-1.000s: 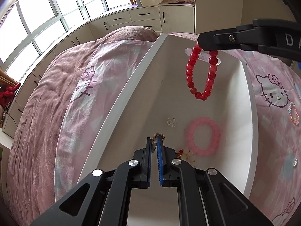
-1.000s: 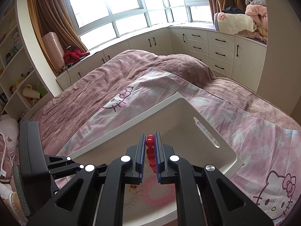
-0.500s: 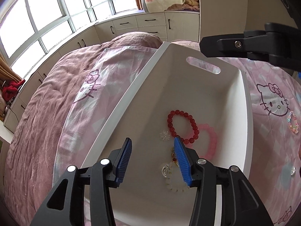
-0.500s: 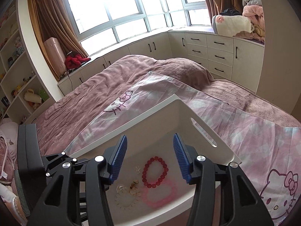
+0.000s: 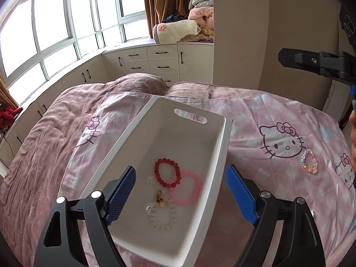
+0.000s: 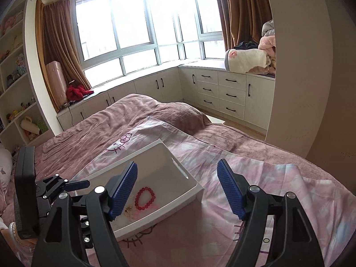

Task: Organize jewelry
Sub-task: 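Move left tool to silver heart charm while right tool moves to multicolour bracelet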

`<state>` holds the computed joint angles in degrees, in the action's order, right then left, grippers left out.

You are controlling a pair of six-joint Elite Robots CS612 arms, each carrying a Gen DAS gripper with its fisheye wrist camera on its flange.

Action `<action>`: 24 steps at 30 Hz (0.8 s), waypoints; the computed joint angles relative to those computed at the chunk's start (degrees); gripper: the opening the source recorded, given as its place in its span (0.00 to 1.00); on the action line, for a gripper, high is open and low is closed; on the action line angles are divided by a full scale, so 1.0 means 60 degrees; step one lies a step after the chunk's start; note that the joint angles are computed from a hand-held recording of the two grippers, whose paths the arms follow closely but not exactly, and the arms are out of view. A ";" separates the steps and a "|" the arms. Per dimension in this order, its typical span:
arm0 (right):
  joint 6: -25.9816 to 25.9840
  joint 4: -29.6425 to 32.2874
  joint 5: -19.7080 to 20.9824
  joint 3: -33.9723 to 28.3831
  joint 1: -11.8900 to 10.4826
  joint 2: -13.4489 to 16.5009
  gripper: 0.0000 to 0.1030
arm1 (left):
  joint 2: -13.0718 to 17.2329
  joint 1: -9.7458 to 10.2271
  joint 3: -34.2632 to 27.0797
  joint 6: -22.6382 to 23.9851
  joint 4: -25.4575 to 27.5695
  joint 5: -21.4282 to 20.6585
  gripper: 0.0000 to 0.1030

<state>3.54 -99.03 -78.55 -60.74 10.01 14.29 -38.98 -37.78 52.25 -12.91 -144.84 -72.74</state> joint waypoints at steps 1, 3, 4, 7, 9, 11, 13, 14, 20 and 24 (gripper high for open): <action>-0.0012 0.0190 -0.0118 -0.0301 -0.0067 0.0105 0.71 | -0.0046 -0.0064 0.0066 0.0052 -0.0124 0.0003 0.85; 0.0008 0.0557 -0.0383 -0.0869 -0.0200 0.0310 0.82 | -0.0157 -0.0187 0.0238 0.0088 -0.0420 -0.0040 0.89; 0.0041 0.0684 -0.0513 -0.1166 -0.0270 0.0432 0.83 | -0.0209 -0.0243 0.0330 0.0058 -0.0592 -0.0085 0.90; 0.0173 0.1278 -0.0741 -0.1974 -0.0505 0.0744 0.83 | -0.0330 -0.0414 0.0553 -0.0089 -0.0898 -0.0287 0.92; 0.0301 0.1640 -0.0977 -0.2444 -0.0637 0.0946 0.83 | -0.0389 -0.0522 0.0755 -0.0090 -0.1192 -0.0511 0.92; 0.0435 0.2015 -0.1094 -0.2873 -0.0786 0.1152 0.83 | -0.0396 -0.0633 0.0920 -0.0006 -0.1434 -0.0743 0.92; 0.0427 0.2359 -0.1342 -0.3248 -0.0884 0.1343 0.83 | -0.0376 -0.0742 0.1060 0.0132 -0.1621 -0.0936 0.92; 0.0390 0.2506 -0.1494 -0.3425 -0.0913 0.1444 0.83 | -0.0363 -0.0797 0.1108 0.0176 -0.1664 -0.1050 0.92; 0.0239 0.3357 -0.2013 -0.4327 -0.1110 0.2040 0.83 | -0.0180 -0.1134 0.1239 0.0452 -0.2032 -0.1673 0.92; 0.0057 0.3828 -0.2181 -0.4680 -0.1196 0.2399 0.83 | 0.0109 -0.1347 0.0957 0.0759 -0.1672 -0.1859 0.92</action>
<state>3.88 -76.07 -91.63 -88.82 2.84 28.69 -38.33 -45.86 57.99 -8.35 -154.88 -83.89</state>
